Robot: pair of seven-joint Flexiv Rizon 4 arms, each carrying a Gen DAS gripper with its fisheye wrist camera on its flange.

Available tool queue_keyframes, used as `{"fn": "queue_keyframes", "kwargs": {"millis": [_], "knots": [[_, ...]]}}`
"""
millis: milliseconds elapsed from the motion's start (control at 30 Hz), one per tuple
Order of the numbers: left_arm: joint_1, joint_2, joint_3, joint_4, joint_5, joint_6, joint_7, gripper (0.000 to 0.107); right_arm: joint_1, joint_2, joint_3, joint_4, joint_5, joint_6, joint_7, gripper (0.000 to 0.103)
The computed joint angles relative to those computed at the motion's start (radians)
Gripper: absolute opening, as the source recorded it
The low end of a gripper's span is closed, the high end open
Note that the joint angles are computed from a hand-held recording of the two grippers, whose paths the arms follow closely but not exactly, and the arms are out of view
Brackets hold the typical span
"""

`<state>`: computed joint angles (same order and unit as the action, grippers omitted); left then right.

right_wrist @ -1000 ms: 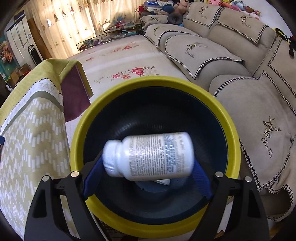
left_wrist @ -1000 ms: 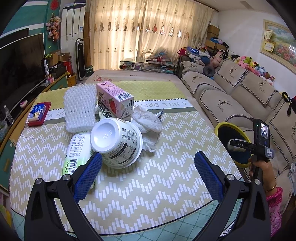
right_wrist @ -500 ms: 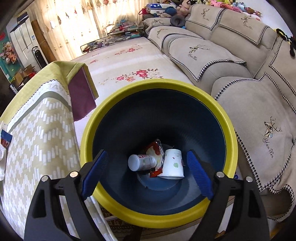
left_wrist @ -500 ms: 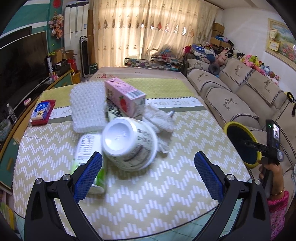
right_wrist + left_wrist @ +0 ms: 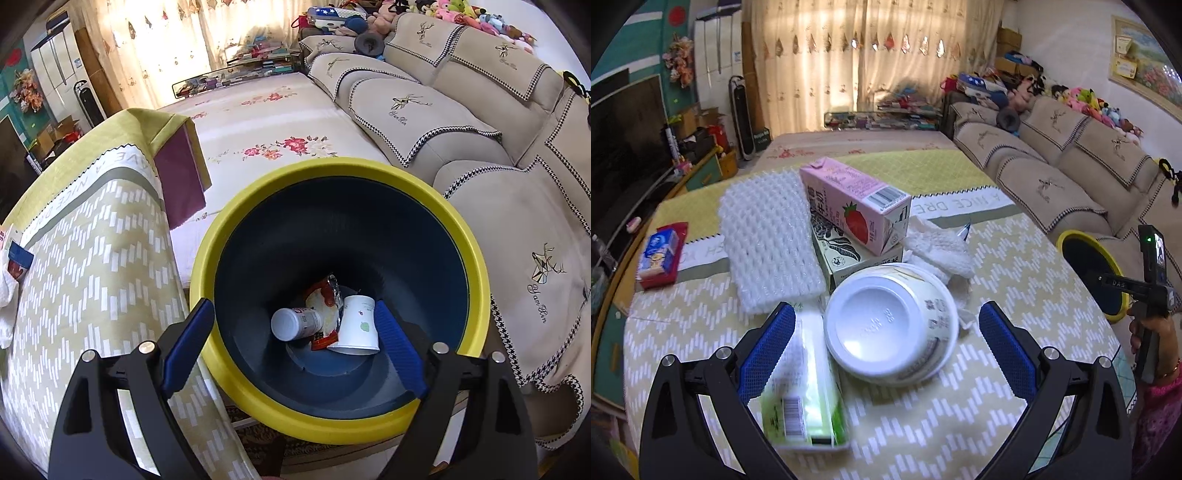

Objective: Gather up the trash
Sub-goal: 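Grasp the white bowl-shaped container with the left gripper, then carry the white container over the yellow bin and open the left gripper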

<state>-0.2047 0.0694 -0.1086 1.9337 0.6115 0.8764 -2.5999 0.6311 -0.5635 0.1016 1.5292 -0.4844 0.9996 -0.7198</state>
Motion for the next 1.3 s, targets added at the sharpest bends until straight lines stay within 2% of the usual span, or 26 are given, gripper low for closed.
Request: {"fn": "queue_keyframes", "kwargs": {"millis": [133,367,567,800,1067,1300], "knots": [[0.01,-0.023,0.024,0.024,-0.071,0.064,0.07,0.097,0.002,-0.006,0.003,-0.009,0.004,-0.009,-0.007,0.084],[0.005,-0.044,0.03,0.028,-0.101,0.092,0.116,0.081,0.004,-0.014,0.01,-0.021,0.015,-0.016,-0.026,0.084],[-0.001,-0.038,0.03,0.028,-0.091,0.088,0.105,0.08,0.007,-0.012,0.009,-0.014,0.02,-0.01,-0.028,0.084],[-0.012,0.005,-0.002,-0.002,-0.014,0.0,0.044,0.08,0.004,0.005,0.008,0.006,0.018,0.009,-0.021,0.084],[-0.016,0.058,-0.051,-0.057,0.023,-0.088,0.034,0.08,-0.004,0.034,0.01,0.043,0.012,0.044,-0.01,0.084],[-0.027,0.002,-0.074,-0.164,0.023,-0.126,0.073,0.08,-0.013,0.072,-0.006,0.107,-0.013,0.096,0.036,0.084]]}}
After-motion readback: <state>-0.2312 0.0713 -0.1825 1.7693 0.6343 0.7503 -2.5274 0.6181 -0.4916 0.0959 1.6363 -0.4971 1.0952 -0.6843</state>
